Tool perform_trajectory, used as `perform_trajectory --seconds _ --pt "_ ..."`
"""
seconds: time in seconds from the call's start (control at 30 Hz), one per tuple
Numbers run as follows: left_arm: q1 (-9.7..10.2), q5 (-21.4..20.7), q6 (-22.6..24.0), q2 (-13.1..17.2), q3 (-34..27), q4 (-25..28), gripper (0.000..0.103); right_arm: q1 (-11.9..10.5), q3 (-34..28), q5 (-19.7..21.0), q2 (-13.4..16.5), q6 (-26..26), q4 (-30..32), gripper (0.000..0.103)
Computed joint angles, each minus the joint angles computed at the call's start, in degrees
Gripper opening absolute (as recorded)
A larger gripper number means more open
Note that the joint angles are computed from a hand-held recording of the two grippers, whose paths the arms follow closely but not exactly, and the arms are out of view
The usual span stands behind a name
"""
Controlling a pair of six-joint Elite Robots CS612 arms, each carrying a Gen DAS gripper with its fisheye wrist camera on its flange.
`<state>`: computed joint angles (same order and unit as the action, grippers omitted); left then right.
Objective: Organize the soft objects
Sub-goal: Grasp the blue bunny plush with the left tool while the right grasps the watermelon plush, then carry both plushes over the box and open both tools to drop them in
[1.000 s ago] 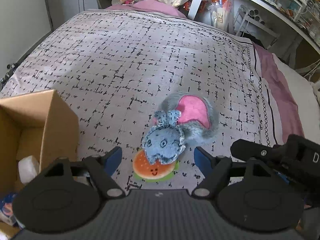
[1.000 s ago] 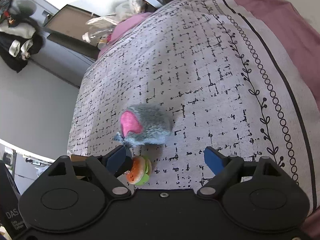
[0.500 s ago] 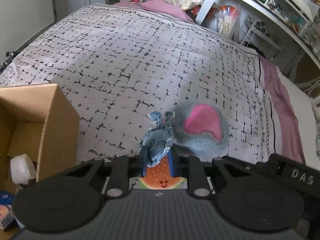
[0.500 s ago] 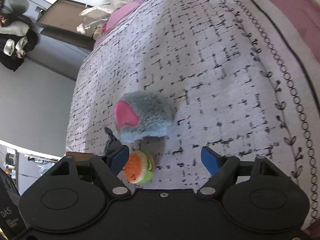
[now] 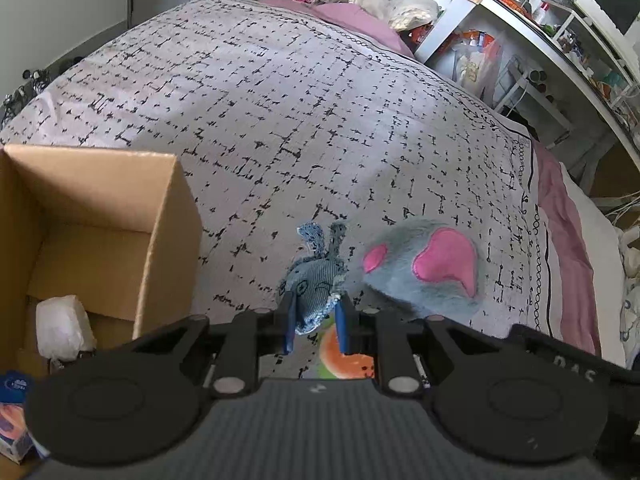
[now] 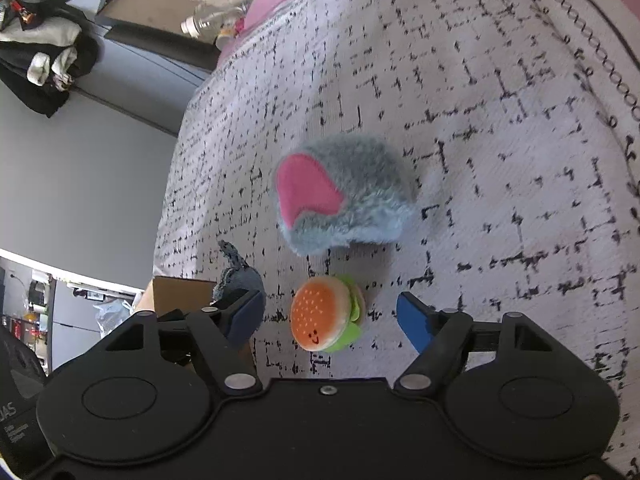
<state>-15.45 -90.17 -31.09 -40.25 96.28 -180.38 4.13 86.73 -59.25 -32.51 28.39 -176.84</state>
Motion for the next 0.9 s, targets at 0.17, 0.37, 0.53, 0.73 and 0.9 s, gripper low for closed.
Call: perform_trajectory --seconds 0.17,0.37,0.53,0.73,0.9 --pt "0.54 -0.32 -0.73 -0.38 0.27 0.51 0.019 0.84 -1.51 -1.11 0.74 -1.31 2.70 0.069" --pt "1.02 -1.16 0.21 -1.24 0.92 -0.32 0.019 1.34 -2.54 -0.34 1.63 -2.86 3.76 0.024" --pt "0.87 -0.13 0.59 -2.10 1.95 -0.71 0.019 1.63 -1.18 -2.06 0.95 -4.16 -0.12 0.018" --pt "0.47 1.34 0.48 -3.52 3.92 -1.67 0.019 1.76 0.75 -2.93 -0.37 -5.48 -3.35 0.018" --pt "0.00 2.81 0.27 -4.86 5.69 -2.56 0.019 1.84 1.86 -2.55 -1.23 -5.97 -5.58 0.018"
